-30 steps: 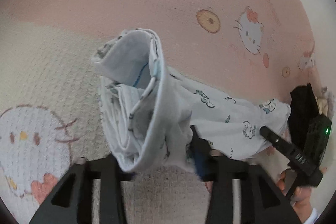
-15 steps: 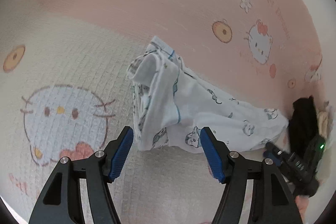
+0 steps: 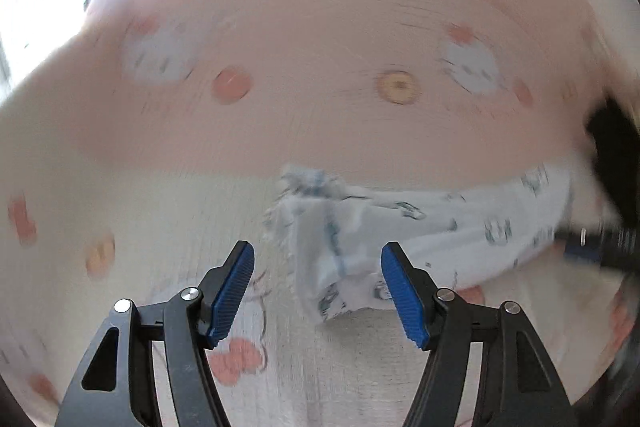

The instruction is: Fold clothes

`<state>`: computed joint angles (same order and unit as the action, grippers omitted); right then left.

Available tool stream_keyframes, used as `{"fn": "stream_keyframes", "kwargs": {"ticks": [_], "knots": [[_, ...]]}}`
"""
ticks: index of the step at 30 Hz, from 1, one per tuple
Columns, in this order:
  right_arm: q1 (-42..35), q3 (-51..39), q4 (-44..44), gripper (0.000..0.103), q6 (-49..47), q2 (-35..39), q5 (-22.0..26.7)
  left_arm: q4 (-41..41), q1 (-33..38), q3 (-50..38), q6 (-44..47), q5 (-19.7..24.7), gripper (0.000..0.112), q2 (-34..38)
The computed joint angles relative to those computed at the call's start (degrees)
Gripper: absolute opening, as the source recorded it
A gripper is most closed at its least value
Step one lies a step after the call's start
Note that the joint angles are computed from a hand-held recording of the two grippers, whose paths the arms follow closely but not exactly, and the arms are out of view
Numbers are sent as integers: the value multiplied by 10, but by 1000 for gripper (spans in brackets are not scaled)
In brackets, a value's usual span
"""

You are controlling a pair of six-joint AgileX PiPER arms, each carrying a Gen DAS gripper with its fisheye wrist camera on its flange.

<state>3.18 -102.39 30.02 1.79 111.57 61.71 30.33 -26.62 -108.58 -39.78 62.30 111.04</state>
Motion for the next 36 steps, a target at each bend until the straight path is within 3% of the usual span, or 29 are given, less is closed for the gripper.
{"fn": "stream_keyframes", "kwargs": {"ticks": [2, 8, 14, 19, 25, 30, 34, 35, 36], "knots": [[-5, -14, 10, 72, 12, 12, 8, 20, -20, -19, 25, 15, 64, 19], [-34, -22, 65, 73, 20, 28, 25, 55, -57, 30, 94, -14, 64, 8], [-50, -8, 122, 73, 5, 34, 15, 125, -100, 7, 178, -29, 64, 49], [-64, 26, 190, 74, -40, 38, 0, 223, -145, 52, 214, -70, 64, 66], [-78, 11, 249, 77, -40, 63, 3, 246, -162, 71, 259, -117, 64, 88], [-89, 5, 278, 77, -27, 76, 11, 276, -164, 27, 273, -91, 64, 133], [-79, -27, 248, 76, -7, 91, 9, 255, -159, -25, 305, -71, 64, 161], [-70, -42, 226, 70, 3, 95, 6, 248, -157, -38, 313, -67, 64, 168], [-56, -69, 182, 57, 27, 101, 11, 243, -156, -48, 319, -64, 64, 173]]}}
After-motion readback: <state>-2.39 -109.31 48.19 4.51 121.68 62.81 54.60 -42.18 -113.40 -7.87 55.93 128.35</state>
